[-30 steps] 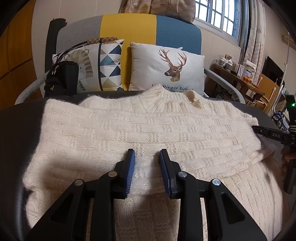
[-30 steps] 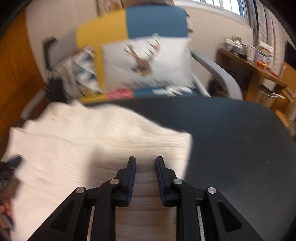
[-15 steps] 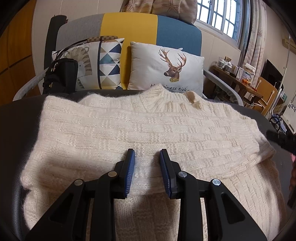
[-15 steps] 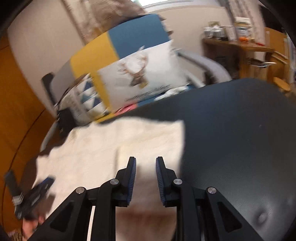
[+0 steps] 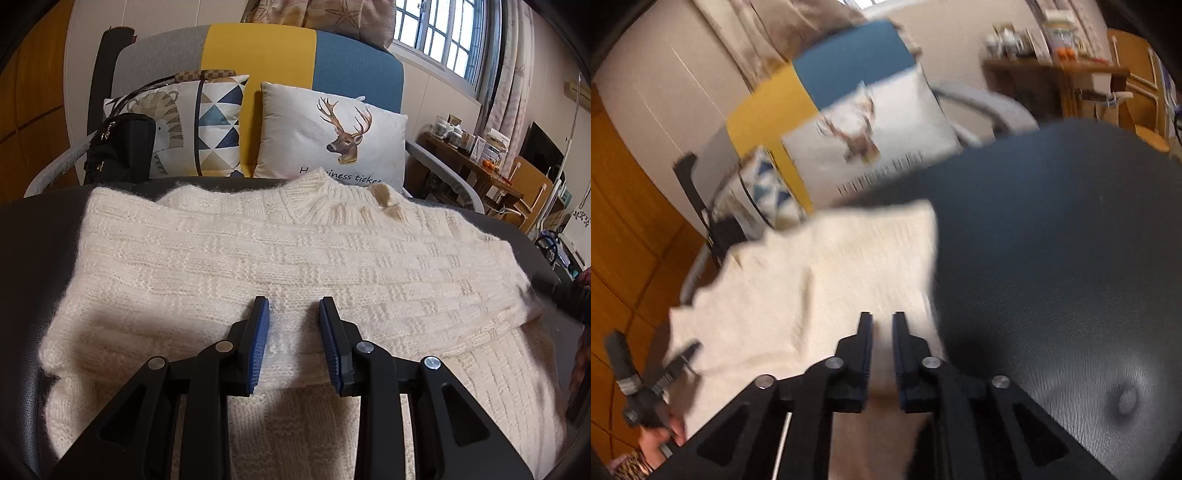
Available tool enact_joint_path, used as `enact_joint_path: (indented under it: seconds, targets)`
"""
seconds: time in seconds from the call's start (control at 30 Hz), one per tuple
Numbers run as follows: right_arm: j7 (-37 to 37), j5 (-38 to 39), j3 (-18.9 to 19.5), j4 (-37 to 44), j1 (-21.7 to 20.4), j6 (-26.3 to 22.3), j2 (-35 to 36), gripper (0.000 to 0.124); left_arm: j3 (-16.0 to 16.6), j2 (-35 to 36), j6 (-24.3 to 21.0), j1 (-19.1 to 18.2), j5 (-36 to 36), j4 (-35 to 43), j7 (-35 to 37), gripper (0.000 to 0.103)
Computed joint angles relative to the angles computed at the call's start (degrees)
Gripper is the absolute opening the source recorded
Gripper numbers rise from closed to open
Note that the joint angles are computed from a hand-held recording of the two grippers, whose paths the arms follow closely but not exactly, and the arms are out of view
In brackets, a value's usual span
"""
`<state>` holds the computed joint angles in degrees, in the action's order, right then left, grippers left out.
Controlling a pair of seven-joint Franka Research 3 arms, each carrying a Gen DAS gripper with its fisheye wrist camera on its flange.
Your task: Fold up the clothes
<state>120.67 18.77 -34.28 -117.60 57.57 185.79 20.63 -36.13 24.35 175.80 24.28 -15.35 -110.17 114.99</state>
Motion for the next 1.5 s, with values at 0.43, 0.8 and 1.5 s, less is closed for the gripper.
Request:
enact_joint_path:
  seconds: [0.43,0.8,1.5]
  targets:
    - [7.56,-10.43,4.00,13.84,-10.57,-10.73,9.87,0.003,-4.72,1.44,-0.97,4.35,-3.53,0.50,3.33,0.031]
    - [9.32,-19.86,9.07,1.11,-9.78,-6.83,-3.23,0.024,-3.91,1.05,-1.68,3.51,-6.30,0.84,4.91,0.031]
    - [37.57,-47.53,-6.83,6.65,5.29,-23.76,1.56,0.014,6.72,-3.29,-2.95,-5.91,-3.05,-0.41,1.67,0.041]
